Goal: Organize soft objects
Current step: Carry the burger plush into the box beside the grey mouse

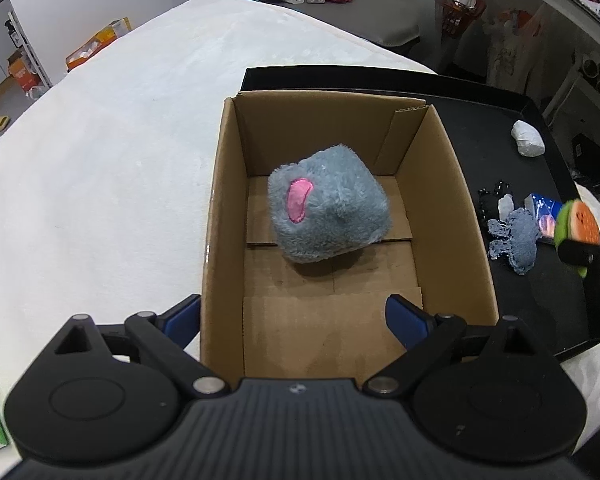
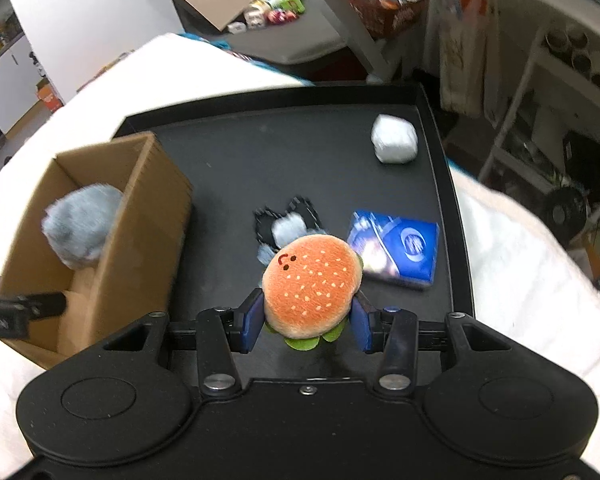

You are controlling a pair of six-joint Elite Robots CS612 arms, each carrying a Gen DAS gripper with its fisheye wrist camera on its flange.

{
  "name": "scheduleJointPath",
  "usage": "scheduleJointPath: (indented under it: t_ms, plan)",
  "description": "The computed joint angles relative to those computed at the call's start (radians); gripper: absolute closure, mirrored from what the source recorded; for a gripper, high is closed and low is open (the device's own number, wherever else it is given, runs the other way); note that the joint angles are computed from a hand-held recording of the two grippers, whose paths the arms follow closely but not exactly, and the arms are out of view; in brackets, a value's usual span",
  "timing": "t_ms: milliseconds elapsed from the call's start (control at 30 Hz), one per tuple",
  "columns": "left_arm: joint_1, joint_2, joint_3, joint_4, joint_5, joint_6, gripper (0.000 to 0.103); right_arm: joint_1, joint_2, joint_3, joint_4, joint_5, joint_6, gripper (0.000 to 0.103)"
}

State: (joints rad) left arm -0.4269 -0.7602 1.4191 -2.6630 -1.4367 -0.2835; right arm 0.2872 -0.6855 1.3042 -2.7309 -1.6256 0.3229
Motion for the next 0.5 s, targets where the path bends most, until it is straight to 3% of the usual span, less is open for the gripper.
scheduleJointPath:
  t_ms: [500]
  plan:
    - [0.028, -0.008, 0.026, -0.054, -0.039, -0.028, 0.008, 0.044, 0.028, -0.116, 0.016, -0.04, -0.104, 0.058]
